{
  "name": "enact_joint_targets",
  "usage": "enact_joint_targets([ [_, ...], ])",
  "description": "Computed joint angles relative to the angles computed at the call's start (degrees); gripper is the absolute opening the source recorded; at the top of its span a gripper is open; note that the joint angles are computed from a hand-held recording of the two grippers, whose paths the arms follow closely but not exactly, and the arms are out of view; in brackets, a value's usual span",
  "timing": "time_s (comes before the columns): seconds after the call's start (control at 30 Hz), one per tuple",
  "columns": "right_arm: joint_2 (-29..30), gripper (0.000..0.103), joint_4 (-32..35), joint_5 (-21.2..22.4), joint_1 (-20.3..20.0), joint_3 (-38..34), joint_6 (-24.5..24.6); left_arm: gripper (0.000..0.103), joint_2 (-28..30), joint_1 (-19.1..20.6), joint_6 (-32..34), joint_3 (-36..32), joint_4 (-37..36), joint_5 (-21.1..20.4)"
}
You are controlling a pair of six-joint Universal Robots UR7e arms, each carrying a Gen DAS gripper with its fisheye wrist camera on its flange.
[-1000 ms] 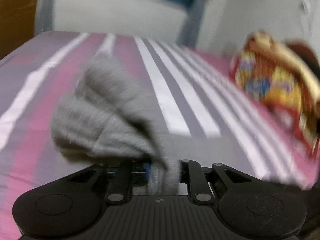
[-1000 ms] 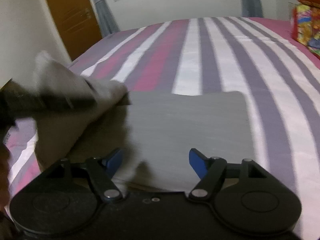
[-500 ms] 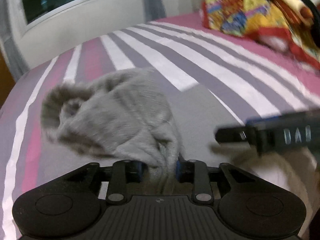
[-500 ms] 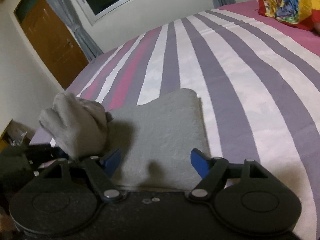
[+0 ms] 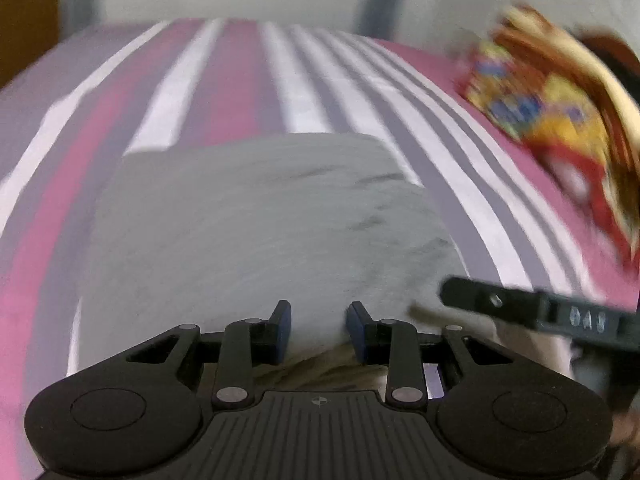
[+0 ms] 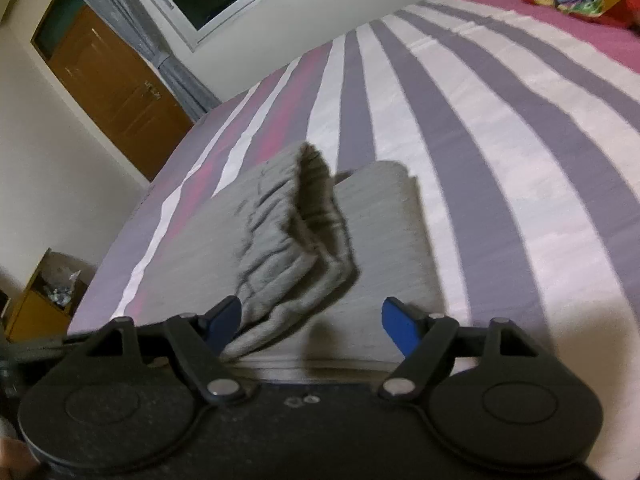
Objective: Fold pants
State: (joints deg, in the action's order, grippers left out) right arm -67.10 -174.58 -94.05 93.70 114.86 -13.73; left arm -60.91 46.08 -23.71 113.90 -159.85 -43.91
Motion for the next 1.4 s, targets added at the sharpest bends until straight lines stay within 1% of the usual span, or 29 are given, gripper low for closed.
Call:
enact_joint_targets([
  [0.13, 2.1, 0.079, 2.5, 1.2, 0.6, -2.4, 2.5, 0.032, -3.3, 0.6, -6.8, 3.2, 0.4, 3.3],
  [0.27, 4.3, 0.079, 3.9, 2.1, 0.6, -4.7, 7.0, 0.032, -3.7, 2.5, -7.8, 5.6, -4.1, 2.6],
  [0.33, 5.5, 0.079, 4.0, 2.0, 0.8, -5.8, 8.9, 0.032, -3.4, 2.4, -7.0, 6.2, -5.7, 2.9],
  [0.37, 6.1, 0.077, 3.6, 1.6, 0.9, -6.2, 9.4, 0.032, -2.5, 2.4, -6.4, 6.1, -6.7, 3.2],
  [0.43, 7.1, 0.057, 2.0, 0.0, 1.4, -6.6, 10.2, 0.032, -2.5, 2.3, -6.1, 6.5, -7.4, 3.2],
  [0.47, 7.4, 0.056, 1.4, -0.5, 1.7, -6.8, 10.4, 0.032, -2.1, 2.7, -5.7, 5.9, -7.7, 2.9],
  [0.53, 7.2, 0.049, -1.9, -0.7, 2.3, -5.6, 8.5, 0.032, -2.2, 2.9, -5.4, 5.9, -8.7, 2.3],
  [0.63, 6.1, 0.046, -7.6, -0.5, 4.6, -3.3, 1.3, 0.032, -2.2, 3.0, -4.5, 5.8, -10.0, 2.4],
  [0.7, 5.4, 0.046, -10.0, -0.5, 5.7, -2.4, -2.1, 0.033, -1.8, 2.6, -4.1, 5.7, -11.3, 2.8],
  [0.73, 4.9, 0.046, -10.8, -0.4, 6.0, -2.1, -2.8, 0.033, -1.6, 2.4, -3.9, 5.5, -11.6, 2.7],
  [0.8, 3.7, 0.046, -11.3, 0.0, 5.7, -1.3, -2.5, 0.035, -1.1, 2.1, -3.3, 5.1, -12.2, 2.2],
  [0.83, 3.2, 0.046, -11.5, -0.1, 5.3, -1.0, -2.6, 0.040, -0.8, 2.0, -3.1, 4.9, -12.2, 2.0],
  [0.87, 2.7, 0.046, -11.5, -0.5, 5.0, -0.6, -2.9, 0.047, -0.4, 1.9, -2.8, 4.6, -11.9, 1.9],
  [0.93, 1.9, 0.046, -10.6, -1.7, 3.9, 0.1, -1.4, 0.053, 0.6, 2.0, -2.7, 4.0, -10.2, 1.6],
  [1.0, 1.1, 0.046, -9.9, -2.4, 2.0, 1.3, 1.2, 0.053, 1.5, 1.9, -2.5, 3.7, -9.2, 1.8],
  [1.07, 1.3, 0.046, -10.6, -3.0, 0.9, 2.4, 1.5, 0.056, 2.3, 1.4, -1.6, 3.5, -9.1, 3.0],
  [1.1, 1.6, 0.047, -9.5, -4.1, 0.5, 2.3, 1.6, 0.057, 2.5, 1.4, -1.5, 3.4, -8.9, 3.1],
  [1.13, 1.7, 0.048, -6.6, -4.6, 0.1, 1.7, 2.2, 0.058, 2.5, 1.4, -1.8, 3.3, -8.4, 3.2],
  [1.17, 1.3, 0.048, -5.2, -4.0, -0.3, 1.7, 3.3, 0.058, 2.4, 1.5, -2.0, 3.0, -7.8, 3.0],
  [1.2, 1.0, 0.049, -5.0, -3.2, -0.5, 1.7, 3.7, 0.058, 2.2, 1.5, -2.3, 2.8, -7.2, 3.0],
  [1.27, 0.4, 0.055, -5.3, -3.1, 0.0, 1.6, 3.2, 0.058, 2.1, 1.3, -2.9, 2.6, -6.2, 3.1],
  [1.3, 0.0, 0.061, -7.0, -3.6, 0.5, 2.0, 2.5, 0.058, 2.2, 1.3, -3.0, 2.5, -5.8, 3.3],
  [1.33, -0.2, 0.065, -9.6, -4.5, 1.1, 2.5, 1.6, 0.058, 2.2, 1.2, -3.1, 2.4, -5.6, 3.4],
  [1.4, -0.5, 0.065, -12.7, -4.8, 2.2, 2.7, -0.3, 0.059, 2.4, 1.1, -3.1, 2.4, -5.5, 3.7],
])
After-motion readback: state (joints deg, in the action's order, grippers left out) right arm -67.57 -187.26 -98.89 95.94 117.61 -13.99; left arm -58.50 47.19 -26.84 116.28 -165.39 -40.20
